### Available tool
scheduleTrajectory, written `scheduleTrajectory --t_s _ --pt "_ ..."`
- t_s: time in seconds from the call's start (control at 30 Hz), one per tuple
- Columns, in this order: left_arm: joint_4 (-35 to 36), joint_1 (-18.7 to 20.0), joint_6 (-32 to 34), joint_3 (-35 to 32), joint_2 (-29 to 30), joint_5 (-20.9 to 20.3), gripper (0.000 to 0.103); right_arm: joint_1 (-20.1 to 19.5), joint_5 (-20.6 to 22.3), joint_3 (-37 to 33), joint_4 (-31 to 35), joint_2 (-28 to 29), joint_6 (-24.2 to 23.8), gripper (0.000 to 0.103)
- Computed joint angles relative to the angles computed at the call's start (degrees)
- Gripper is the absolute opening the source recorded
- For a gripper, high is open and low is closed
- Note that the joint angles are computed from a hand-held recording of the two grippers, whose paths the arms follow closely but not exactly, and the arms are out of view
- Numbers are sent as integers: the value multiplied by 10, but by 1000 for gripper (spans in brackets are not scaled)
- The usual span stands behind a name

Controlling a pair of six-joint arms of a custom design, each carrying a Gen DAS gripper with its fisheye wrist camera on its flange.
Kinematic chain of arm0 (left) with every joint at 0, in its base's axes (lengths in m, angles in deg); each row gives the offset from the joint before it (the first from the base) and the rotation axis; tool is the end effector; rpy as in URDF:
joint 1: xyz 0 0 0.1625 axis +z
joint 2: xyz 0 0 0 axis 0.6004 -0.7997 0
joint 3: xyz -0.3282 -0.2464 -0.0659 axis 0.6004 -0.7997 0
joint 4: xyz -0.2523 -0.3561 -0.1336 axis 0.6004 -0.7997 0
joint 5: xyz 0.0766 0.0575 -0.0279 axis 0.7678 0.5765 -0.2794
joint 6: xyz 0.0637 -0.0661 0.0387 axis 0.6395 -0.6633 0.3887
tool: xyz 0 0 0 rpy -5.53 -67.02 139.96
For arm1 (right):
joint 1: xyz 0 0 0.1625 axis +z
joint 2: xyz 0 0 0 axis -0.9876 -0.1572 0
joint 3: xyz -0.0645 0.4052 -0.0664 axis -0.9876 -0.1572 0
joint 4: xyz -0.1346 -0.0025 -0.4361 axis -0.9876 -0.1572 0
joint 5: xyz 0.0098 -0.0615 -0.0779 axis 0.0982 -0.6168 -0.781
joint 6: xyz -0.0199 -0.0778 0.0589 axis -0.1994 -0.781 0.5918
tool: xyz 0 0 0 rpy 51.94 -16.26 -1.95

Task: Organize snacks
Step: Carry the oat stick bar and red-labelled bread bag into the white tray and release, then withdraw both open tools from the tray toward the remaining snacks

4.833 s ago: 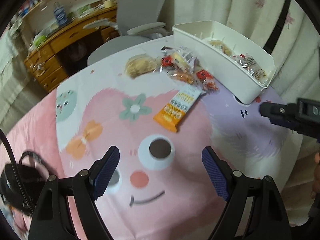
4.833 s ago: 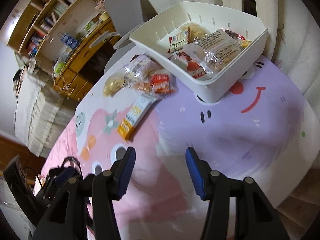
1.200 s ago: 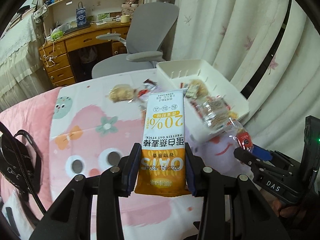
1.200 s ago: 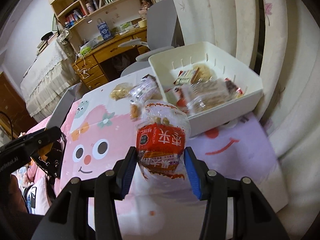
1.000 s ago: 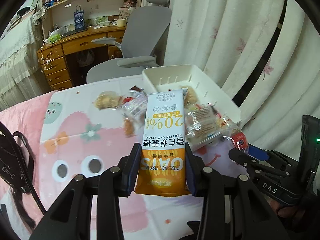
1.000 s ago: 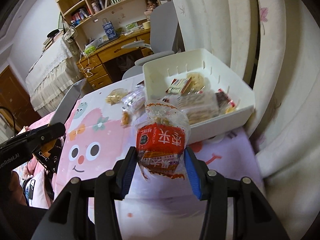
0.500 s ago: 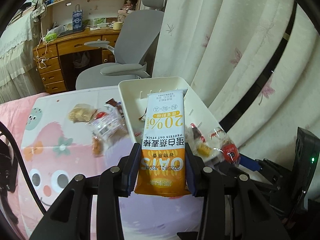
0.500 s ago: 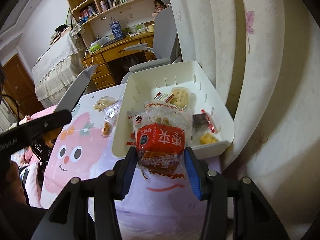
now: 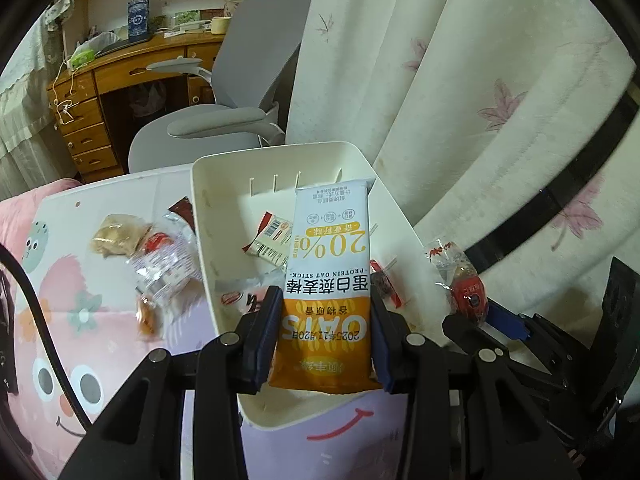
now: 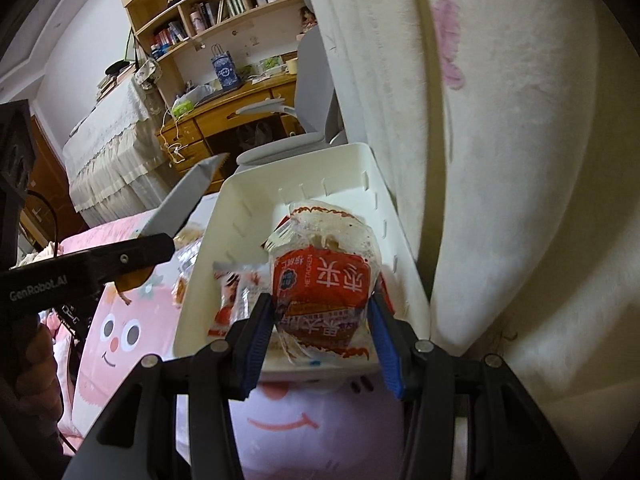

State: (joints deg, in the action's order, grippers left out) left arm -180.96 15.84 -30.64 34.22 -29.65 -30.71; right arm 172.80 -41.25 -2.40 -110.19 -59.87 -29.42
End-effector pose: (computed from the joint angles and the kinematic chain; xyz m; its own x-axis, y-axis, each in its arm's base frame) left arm -0.3977 -0.8383 0.0846 -0.8219 0.2425 -0.5154 0.4467 0.8358 -0.3191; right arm 0.1206 -0.7903 0.3004 -0.8452 -0.0700 0.5298 -0.3916 0.7558 -0.5249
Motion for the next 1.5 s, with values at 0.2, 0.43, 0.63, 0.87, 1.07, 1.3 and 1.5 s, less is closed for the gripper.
scheduleTrajectory --t_s 0.2,0.43,0.63,0.87,1.07,1.3,1.5 --pt "113 14 -46 -124 65 -33 39 -12 5 -28 22 17 18 50" --pt "150 24 -97 -123 64 -42 57 -21 -4 -54 97 28 92 53" --pt "100 23 -110 -29 7 -26 65 -19 -4 -37 101 18 116 53" --pt "55 23 -141 111 -87 13 72 -11 -3 -9 111 6 143 53" --pt "24 29 -168 231 -178 31 76 2 -6 24 103 -5 150 53" --pt "22 39 -165 323 -264 41 79 29 -23 55 75 -6 172 53" --pt "36 48 -123 363 -318 43 83 59 -48 77 40 3 208 53"
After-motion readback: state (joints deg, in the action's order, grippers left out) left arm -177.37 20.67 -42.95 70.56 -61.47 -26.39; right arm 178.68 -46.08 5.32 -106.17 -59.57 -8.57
